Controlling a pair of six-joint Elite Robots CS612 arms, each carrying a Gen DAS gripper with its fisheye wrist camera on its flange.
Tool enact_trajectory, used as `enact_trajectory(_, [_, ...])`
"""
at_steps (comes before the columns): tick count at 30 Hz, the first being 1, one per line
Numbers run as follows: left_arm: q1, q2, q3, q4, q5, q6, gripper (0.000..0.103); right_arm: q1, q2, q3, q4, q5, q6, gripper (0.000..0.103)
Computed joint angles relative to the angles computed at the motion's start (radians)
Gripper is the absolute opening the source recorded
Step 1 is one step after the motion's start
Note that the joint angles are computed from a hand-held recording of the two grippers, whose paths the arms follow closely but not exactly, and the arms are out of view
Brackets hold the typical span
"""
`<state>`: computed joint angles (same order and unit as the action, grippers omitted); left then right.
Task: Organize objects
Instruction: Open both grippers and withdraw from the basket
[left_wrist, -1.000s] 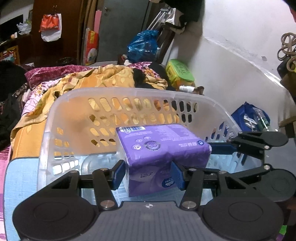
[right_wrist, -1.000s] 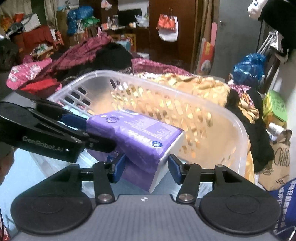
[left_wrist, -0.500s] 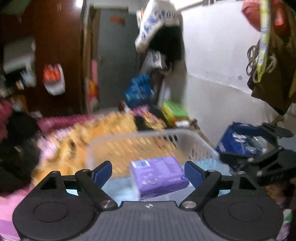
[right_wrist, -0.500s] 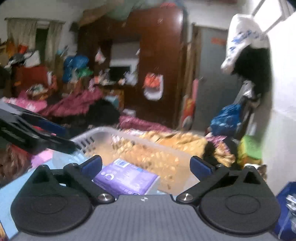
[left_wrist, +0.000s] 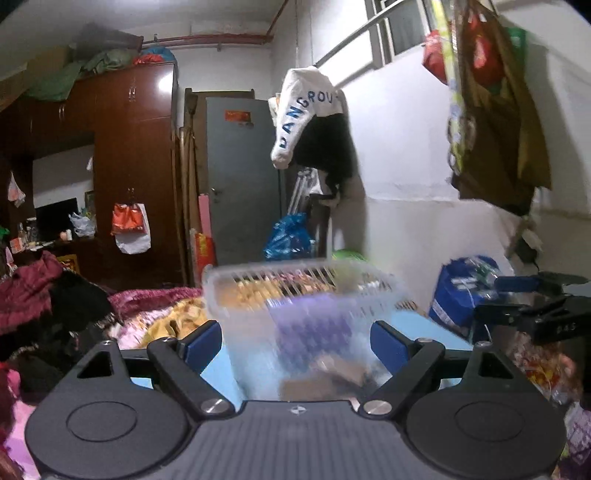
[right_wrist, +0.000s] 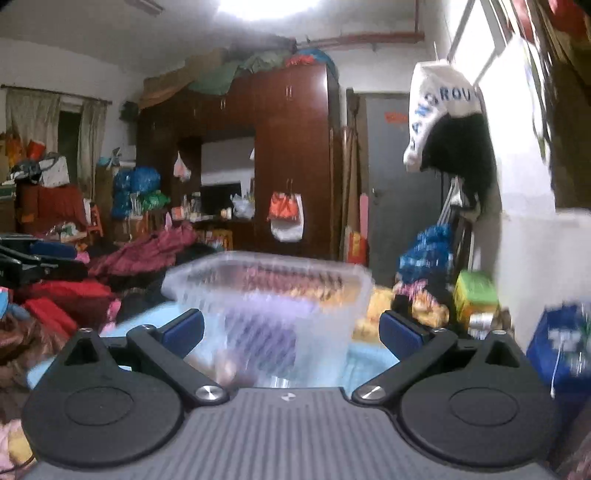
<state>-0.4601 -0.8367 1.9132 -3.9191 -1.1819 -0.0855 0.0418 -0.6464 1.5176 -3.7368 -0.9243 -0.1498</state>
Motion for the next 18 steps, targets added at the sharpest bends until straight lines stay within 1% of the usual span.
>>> enact_trajectory(2, [-0.002,0.030,0.007,-0.029,-0.053,-0.017,0.090,-0.005,0.021,0.012,-0.033,0.014,0.034,0.103])
enact_trajectory(3, [-0.001,0.042,0.014,-0.046,-0.074,-0.037,0.090,-0.006,0.034,0.012,-0.031,0.022,0.046,0.103])
enact_trajectory(5, [0.010,0.076,0.004,-0.059,-0.120,-0.082,0.090,-0.019,0.050,0.020,-0.036,0.068,0.080,0.103])
enact_trajectory(7, [0.020,0.103,-0.004,-0.055,-0.152,-0.103,0.090,-0.024,0.064,0.018,-0.017,0.101,0.099,0.103])
enact_trajectory(9, [0.018,0.122,-0.015,-0.036,-0.130,-0.124,0.090,-0.027,0.063,0.030,0.007,0.097,0.064,0.103])
enact_trajectory(11, [0.020,0.136,-0.025,-0.025,-0.119,-0.127,0.090,-0.026,0.070,0.042,-0.036,0.076,0.072,0.103])
enact_trajectory(14, [0.017,0.151,-0.029,-0.050,-0.106,-0.122,0.090,-0.022,0.069,0.061,-0.040,0.072,0.038,0.103])
enact_trajectory(18, [0.005,0.160,-0.025,-0.071,-0.077,-0.090,0.090,-0.014,0.081,0.059,-0.086,0.067,0.052,0.103])
